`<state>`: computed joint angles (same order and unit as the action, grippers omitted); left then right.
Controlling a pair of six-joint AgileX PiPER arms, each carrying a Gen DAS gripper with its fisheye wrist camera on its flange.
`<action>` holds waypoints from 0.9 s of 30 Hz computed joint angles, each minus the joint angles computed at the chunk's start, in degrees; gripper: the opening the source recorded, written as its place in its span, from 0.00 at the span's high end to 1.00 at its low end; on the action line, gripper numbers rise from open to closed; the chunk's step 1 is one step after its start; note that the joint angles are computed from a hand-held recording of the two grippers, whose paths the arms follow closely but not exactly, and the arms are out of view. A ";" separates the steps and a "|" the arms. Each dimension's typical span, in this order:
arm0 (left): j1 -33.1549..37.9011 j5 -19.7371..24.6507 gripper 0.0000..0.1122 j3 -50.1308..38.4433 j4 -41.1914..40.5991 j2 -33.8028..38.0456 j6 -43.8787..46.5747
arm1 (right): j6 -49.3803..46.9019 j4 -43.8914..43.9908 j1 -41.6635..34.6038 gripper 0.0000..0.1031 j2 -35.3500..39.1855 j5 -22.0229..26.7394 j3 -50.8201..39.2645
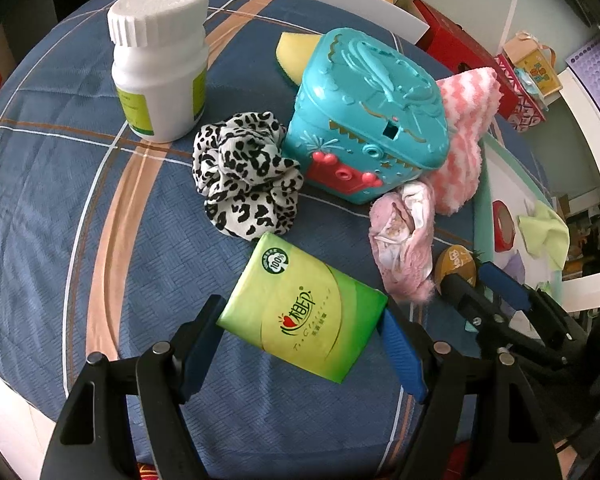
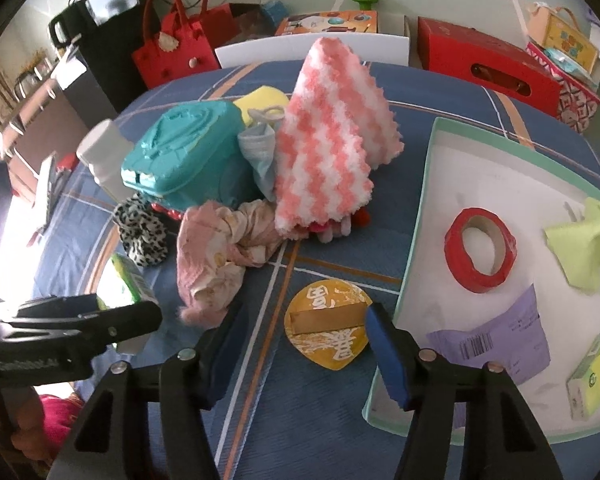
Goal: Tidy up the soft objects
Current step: 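Grasp the green tissue pack with the left gripper while the right grasps the round yellow packet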
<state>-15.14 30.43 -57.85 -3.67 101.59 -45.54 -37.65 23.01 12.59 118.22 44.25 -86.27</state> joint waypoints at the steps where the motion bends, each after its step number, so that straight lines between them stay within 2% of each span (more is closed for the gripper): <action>1: 0.10 -0.18 0.31 0.11 -0.16 0.04 0.16 | 0.60 -1.40 0.60 0.38 -0.21 -0.80 0.47; 8: 0.38 -0.88 0.31 0.70 -0.47 -0.09 0.37 | 4.71 -9.94 4.27 0.40 -2.55 -6.80 6.04; 15: 0.26 -0.49 0.31 0.45 -0.25 -0.05 -0.10 | 11.81 -19.69 7.48 0.52 -4.22 -10.81 9.68; 19: 0.01 -0.57 0.31 0.32 -0.04 0.24 -0.66 | 13.32 -21.00 7.80 0.59 -4.72 -11.83 10.89; 22: 0.12 -0.53 0.31 0.38 -0.08 0.15 -0.44 | 12.29 -19.61 7.37 0.62 -4.39 -11.24 10.13; 24: 0.08 -0.61 0.31 0.38 -0.03 0.23 -0.56 | 11.14 -18.10 6.95 0.68 -4.61 -11.23 10.13; 27: 0.10 -0.59 0.31 0.37 -0.09 0.23 -0.54 | 8.59 -15.89 5.58 0.73 -3.76 -9.28 7.02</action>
